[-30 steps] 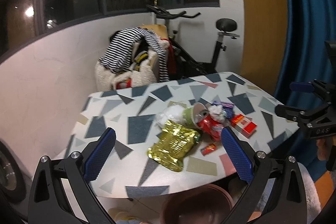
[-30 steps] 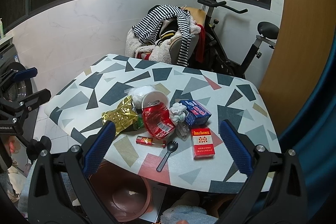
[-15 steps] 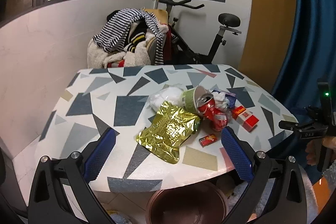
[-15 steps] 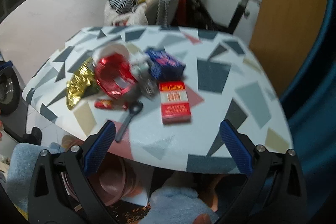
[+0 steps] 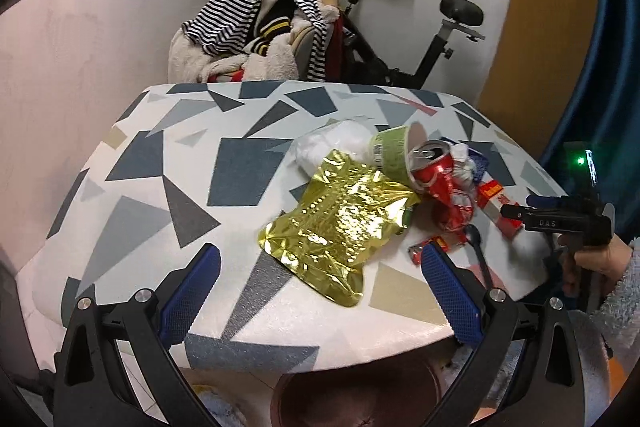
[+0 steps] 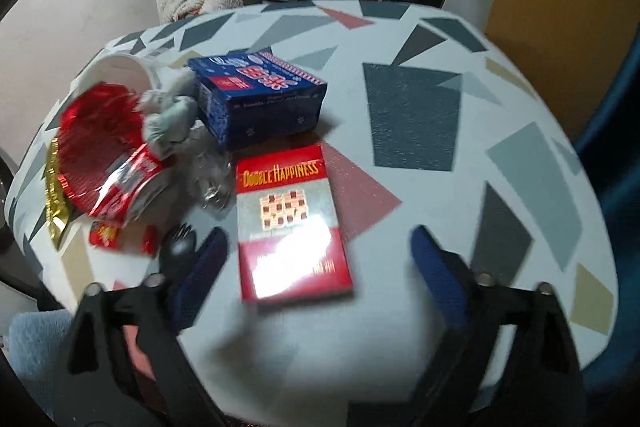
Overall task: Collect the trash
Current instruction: 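Grasp the gold foil wrapper with the left tool while the right tool grasps the red cigarette pack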
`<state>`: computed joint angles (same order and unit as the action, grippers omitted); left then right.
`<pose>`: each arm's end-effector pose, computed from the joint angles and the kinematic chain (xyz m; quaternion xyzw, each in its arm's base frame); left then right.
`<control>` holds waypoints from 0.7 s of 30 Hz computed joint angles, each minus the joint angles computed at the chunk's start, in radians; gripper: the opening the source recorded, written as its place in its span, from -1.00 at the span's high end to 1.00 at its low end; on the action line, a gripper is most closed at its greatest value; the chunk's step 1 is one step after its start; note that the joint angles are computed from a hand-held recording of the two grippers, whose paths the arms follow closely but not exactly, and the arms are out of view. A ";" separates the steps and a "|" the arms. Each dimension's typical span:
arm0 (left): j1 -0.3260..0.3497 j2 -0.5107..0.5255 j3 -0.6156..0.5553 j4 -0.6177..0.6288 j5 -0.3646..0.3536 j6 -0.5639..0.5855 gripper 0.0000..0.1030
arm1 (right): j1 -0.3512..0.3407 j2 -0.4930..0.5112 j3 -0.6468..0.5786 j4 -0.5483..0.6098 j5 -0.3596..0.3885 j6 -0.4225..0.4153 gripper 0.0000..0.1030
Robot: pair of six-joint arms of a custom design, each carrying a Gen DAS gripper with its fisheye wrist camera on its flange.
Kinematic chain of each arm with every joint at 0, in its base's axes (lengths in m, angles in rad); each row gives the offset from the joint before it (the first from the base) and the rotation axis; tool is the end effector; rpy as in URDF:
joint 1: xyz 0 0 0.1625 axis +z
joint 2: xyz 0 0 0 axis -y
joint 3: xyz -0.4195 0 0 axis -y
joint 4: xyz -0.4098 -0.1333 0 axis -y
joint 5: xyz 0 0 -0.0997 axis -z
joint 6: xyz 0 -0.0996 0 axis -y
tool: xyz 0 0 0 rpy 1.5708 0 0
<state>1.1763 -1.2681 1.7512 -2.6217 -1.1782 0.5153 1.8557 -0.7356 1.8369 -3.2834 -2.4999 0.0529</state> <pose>-0.0806 -0.6396 0.3486 0.3646 0.8698 -0.2629 0.2035 0.2235 -0.5726 0.0869 -0.0352 -0.8625 0.3370 0.3760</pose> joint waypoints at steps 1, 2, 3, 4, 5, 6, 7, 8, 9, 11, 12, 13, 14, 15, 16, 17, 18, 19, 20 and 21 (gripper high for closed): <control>0.002 0.005 0.001 -0.012 0.002 0.002 -0.91 | -0.008 0.004 -0.008 0.002 0.014 0.003 -0.62; 0.004 0.010 -0.002 -0.014 0.004 0.000 -0.91 | -0.014 0.007 -0.014 0.003 0.023 0.007 -0.56; 0.006 0.016 -0.005 -0.012 0.008 -0.004 -0.90 | -0.020 0.011 -0.023 0.010 0.036 0.012 -0.48; 0.009 0.023 -0.012 -0.007 0.010 -0.009 -0.89 | -0.023 0.012 -0.028 0.019 0.045 0.016 -0.44; 0.011 0.030 -0.017 -0.002 0.014 -0.011 -0.89 | -0.025 0.014 -0.033 0.025 0.049 0.017 -0.32; 0.012 0.034 -0.020 0.000 0.014 -0.009 -0.87 | -0.027 0.015 -0.037 0.036 0.057 0.018 -0.19; 0.012 0.039 -0.023 0.003 0.013 -0.004 -0.83 | -0.026 0.016 -0.039 0.036 0.061 0.010 -0.14; 0.014 0.044 -0.027 0.007 0.008 0.006 -0.81 | -0.022 0.015 -0.041 0.042 0.061 0.010 -0.14; 0.016 0.049 -0.032 0.014 0.003 0.018 -0.79 | -0.019 0.014 -0.039 0.043 0.059 0.012 -0.14; 0.016 0.064 -0.035 0.019 0.005 0.047 -0.79 | -0.007 0.012 -0.033 0.015 0.052 0.001 -0.14; 0.015 0.075 -0.038 0.023 0.004 0.063 -0.79 | 0.000 0.011 -0.029 -0.001 0.048 -0.001 -0.14; 0.014 0.084 -0.040 0.025 0.002 0.072 -0.79 | 0.009 0.010 -0.024 -0.017 0.041 0.001 -0.14; 0.014 0.094 -0.044 0.027 0.000 0.083 -0.79 | 0.014 0.007 -0.020 -0.031 0.040 0.003 -0.14; 0.012 0.109 -0.046 0.022 0.004 0.097 -0.79 | 0.020 0.004 -0.013 -0.043 0.043 0.008 -0.14; 0.009 0.128 -0.049 0.009 0.019 0.118 -0.81 | 0.027 0.000 -0.006 -0.055 0.049 0.014 -0.14; 0.006 0.144 -0.053 0.002 0.032 0.135 -0.82 | 0.032 -0.002 -0.002 -0.064 0.053 0.014 -0.14; 0.002 0.169 -0.059 -0.010 0.055 0.155 -0.82 | 0.037 -0.003 0.001 -0.075 0.054 0.013 -0.14; 0.002 0.183 -0.066 -0.013 0.062 0.161 -0.82 | 0.045 -0.004 0.005 -0.086 0.055 0.009 -0.14; 0.003 0.198 -0.077 -0.010 0.065 0.159 -0.82 | 0.049 -0.004 0.007 -0.089 0.053 0.008 -0.14; 0.005 0.215 -0.094 0.001 0.064 0.146 -0.82 | 0.054 -0.005 0.010 -0.092 0.053 0.007 -0.14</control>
